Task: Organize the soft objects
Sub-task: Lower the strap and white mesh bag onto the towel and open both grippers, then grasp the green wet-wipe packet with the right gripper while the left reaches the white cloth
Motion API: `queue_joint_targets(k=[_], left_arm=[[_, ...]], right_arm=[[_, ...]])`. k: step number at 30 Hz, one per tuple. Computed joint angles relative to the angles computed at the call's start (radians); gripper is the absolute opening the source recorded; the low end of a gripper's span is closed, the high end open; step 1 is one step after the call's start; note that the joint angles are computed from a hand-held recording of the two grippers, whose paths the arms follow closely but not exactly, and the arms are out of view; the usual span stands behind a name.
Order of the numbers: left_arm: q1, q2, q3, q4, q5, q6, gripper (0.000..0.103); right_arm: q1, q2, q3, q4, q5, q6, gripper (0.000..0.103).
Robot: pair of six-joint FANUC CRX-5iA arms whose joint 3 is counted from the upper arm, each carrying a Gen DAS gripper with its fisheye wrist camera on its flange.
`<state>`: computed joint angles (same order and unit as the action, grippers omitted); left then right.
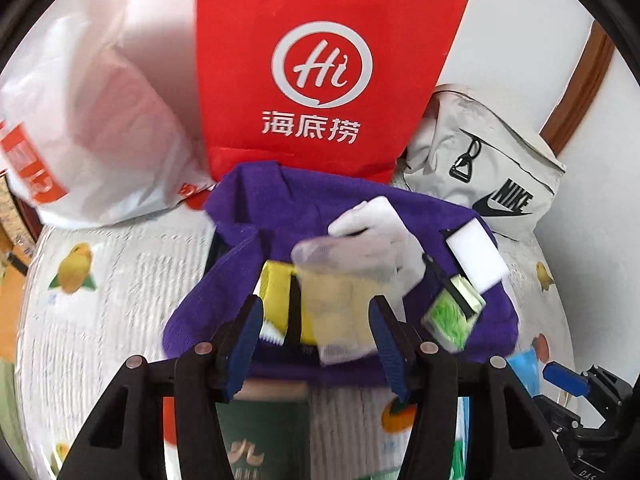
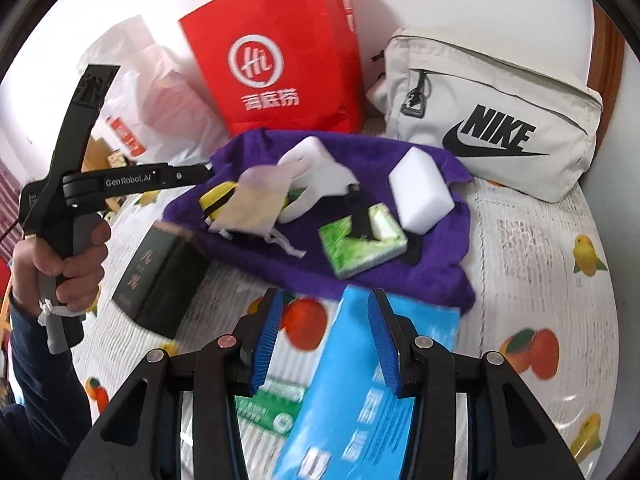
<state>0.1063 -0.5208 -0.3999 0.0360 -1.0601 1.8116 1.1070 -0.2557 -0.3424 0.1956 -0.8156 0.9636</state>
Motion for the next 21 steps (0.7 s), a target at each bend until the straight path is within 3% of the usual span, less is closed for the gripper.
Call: queue_joint_targets(k=[6, 10, 15, 21], left_arm=[[-0.049, -0.127, -0.030, -0.049, -0.082, 0.073, 0.059], [-0.118, -0.204, -0.052, -0.101, -0.138, 0.153, 0.059], [-0.193, -0.277, -0.079, -0.161, -0.207, 0.239, 0.060], [-0.134, -0.401, -0.167, -0.106, -0.260, 0.221, 0.060]], right_arm=[[0.092, -0.062, -0.065, 0.035, -0.022, -0.043, 0.047], [0.151, -0.076, -0.100, 0.043, -0.026, -0.044, 0.058], [0.226, -0.074, -0.140, 0.056, -0.036, -0.043, 0.058], [0.279, -0.015, -0.154, 0.116, -0.062, -0.022, 0.058]])
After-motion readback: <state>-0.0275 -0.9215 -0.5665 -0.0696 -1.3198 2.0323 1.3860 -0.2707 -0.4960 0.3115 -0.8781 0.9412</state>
